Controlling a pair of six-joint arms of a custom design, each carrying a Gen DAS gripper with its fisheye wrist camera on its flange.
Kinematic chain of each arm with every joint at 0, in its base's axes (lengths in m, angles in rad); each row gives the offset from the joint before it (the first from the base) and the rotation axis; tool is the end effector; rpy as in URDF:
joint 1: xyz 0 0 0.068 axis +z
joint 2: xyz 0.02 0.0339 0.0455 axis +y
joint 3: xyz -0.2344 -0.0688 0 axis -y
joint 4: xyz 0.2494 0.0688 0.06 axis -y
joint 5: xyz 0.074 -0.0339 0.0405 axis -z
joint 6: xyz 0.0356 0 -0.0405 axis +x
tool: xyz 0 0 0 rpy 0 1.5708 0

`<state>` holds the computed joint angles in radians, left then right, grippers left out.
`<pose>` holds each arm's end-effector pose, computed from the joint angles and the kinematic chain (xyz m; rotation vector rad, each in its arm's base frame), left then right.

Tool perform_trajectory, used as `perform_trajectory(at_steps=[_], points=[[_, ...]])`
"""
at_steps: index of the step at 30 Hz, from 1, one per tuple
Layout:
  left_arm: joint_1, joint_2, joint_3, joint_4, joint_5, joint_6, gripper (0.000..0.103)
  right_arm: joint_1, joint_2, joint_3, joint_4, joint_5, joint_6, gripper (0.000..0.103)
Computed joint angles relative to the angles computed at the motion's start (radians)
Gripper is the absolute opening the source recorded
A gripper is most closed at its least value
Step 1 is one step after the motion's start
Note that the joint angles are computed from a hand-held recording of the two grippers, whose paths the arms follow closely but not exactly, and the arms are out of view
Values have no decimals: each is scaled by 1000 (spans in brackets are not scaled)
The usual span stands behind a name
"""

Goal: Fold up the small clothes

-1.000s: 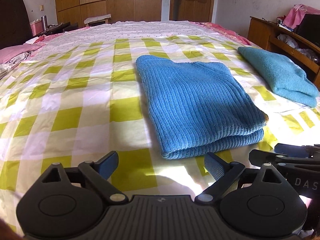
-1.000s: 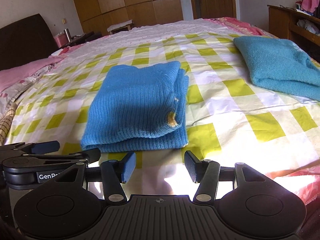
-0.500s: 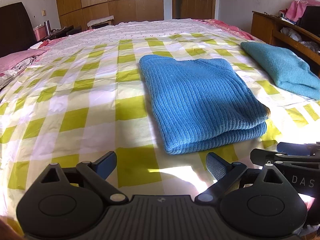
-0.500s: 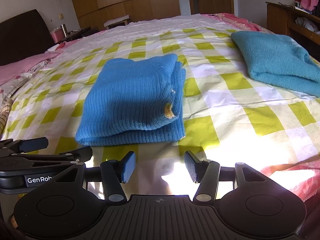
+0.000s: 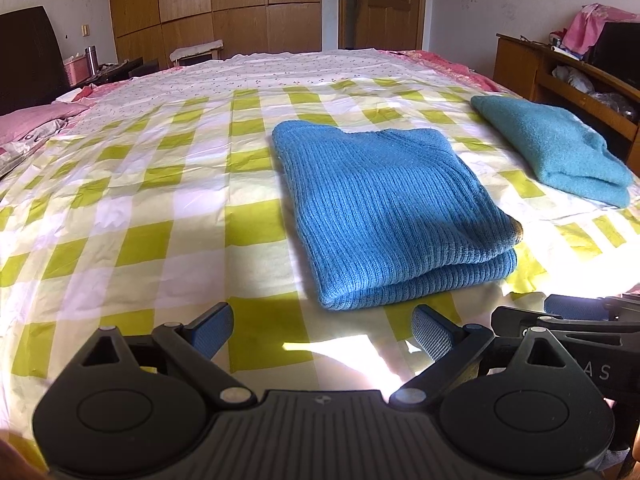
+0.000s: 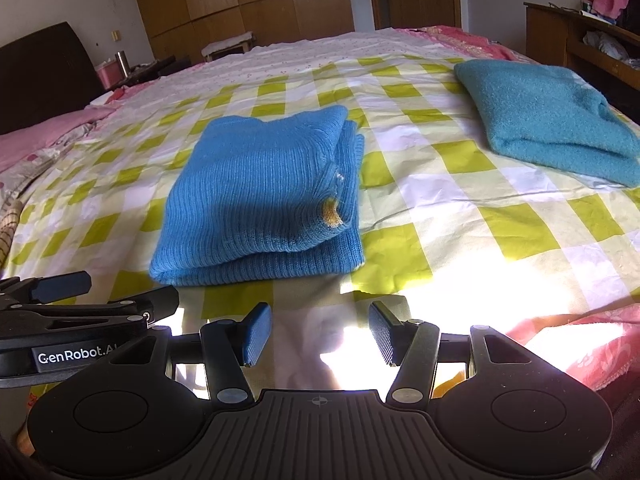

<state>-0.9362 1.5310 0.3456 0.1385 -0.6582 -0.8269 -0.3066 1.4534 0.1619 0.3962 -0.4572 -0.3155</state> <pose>0.1427 -0.1571 0.0507 -0.0852 2.3239 0.0238 0.1813 -0.0409 0.0404 -0.2029 2.3538 0.2685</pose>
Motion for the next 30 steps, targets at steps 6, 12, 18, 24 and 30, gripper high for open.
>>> perform_trajectory(at_steps=[6,12,18,24,30], points=[[5,18,3,-5,4,-17,101,-8,-18,-15,-14,-3,-7,54],[-3,46,6,0,2,-28,101,-5,-22,-24,-16,-2,-17,54],[-4,39,-21,36,16,-29,101,-5,-14,-27,-9,9,-20,54],[-18,48,-15,25,-2,-30,101,2,-7,-34,2,22,-20,54],[-15,71,-9,26,4,-33,102,10,-3,-36,9,32,-22,54]])
